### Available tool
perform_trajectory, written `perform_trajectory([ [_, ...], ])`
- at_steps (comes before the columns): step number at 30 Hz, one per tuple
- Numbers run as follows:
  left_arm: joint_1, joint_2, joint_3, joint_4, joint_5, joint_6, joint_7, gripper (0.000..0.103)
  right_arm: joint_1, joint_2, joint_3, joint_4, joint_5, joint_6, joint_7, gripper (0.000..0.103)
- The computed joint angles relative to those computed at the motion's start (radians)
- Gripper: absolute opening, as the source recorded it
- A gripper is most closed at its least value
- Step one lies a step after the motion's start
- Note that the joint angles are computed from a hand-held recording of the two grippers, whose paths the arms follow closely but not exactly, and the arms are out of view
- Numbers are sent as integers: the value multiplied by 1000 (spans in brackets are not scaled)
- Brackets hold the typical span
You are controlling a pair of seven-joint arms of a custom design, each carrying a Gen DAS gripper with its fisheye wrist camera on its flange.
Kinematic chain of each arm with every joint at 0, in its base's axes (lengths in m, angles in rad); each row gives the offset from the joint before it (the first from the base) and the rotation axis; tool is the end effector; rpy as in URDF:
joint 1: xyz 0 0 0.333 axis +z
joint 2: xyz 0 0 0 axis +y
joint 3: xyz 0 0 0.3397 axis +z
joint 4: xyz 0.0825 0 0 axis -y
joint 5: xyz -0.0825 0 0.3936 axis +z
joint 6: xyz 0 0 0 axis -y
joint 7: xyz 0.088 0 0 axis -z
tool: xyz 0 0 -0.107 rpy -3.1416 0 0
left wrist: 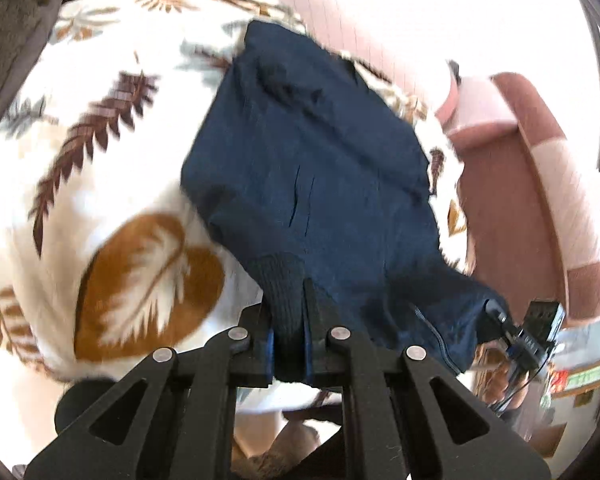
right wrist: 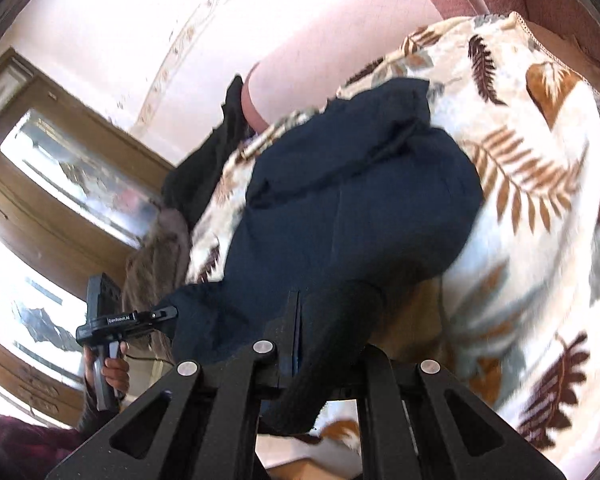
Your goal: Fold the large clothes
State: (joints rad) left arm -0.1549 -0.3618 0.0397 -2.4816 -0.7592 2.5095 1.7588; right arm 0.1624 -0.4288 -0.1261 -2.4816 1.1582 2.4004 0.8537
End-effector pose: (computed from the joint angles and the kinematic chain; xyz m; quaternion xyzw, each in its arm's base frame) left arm 0.4544 -0.0463 0.4773 0.7410 -0.5843 0.3254 0.0601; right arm 0.4421 0.0191 0.4990 -0.6152 0.6298 0.0768 0.4679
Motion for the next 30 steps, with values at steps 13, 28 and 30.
perform_trajectory([
  [13, 65, 309, -83, 269, -36, 227, -74, 4, -23, 327, 27, 347, 238, -7, -96, 5],
  [28, 79, 874, -60, 900, 423, 289, -523, 3, -138, 930, 175, 1000, 221, 141, 159, 5],
  [30, 69, 959, -45, 1028, 493, 235, -578, 3, -147, 1005, 188, 1082, 194, 162, 228, 5],
])
